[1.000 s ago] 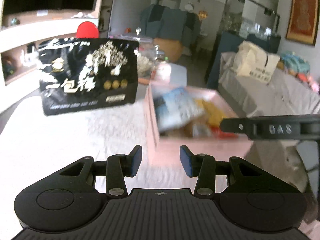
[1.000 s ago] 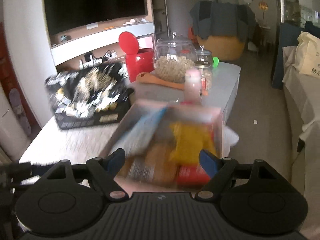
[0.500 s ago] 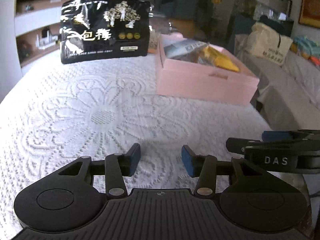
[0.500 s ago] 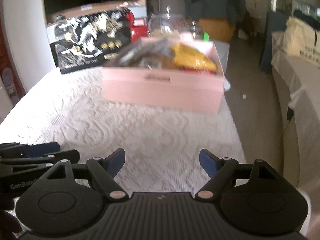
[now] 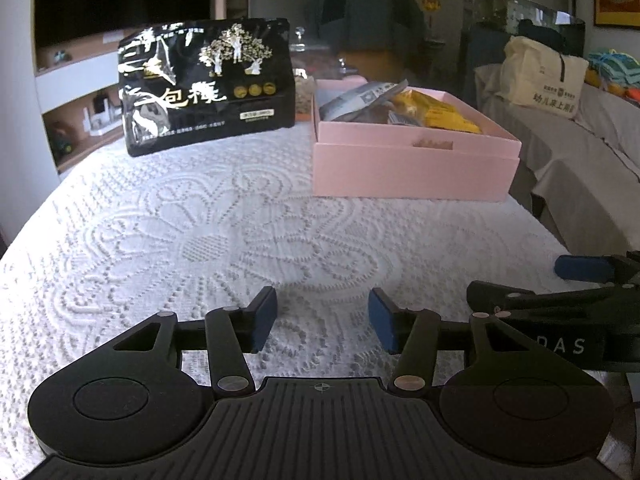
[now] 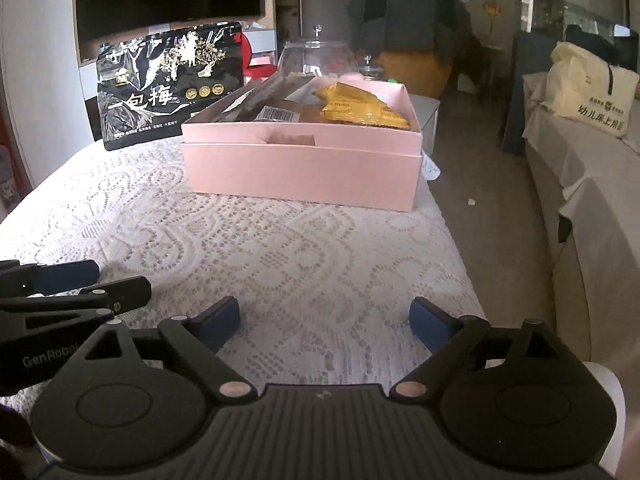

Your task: Organize snacks

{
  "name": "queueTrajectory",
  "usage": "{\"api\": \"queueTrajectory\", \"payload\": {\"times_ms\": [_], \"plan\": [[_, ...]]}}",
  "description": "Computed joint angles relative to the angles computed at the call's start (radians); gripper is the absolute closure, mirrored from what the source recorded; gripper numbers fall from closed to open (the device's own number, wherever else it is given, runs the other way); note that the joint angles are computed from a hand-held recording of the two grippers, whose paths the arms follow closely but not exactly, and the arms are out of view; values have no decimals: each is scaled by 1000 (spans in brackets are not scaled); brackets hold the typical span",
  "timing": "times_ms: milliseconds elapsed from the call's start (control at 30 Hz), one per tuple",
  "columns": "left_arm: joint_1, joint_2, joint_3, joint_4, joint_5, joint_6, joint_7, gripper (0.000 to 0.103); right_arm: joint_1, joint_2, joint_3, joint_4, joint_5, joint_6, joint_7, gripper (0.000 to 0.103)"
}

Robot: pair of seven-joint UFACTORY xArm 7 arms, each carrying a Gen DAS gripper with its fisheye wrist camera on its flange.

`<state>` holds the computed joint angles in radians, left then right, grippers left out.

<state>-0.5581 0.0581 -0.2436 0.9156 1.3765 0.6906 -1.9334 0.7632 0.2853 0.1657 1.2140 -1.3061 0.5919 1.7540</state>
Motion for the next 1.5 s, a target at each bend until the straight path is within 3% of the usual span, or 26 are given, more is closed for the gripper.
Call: {"api": "queueTrajectory", "payload": {"times_ms": [1500], "plan": [[4,-16,-8,-18,-4,-2,-15,47,5,8,-5,8,4,-2,-6,6]]}}
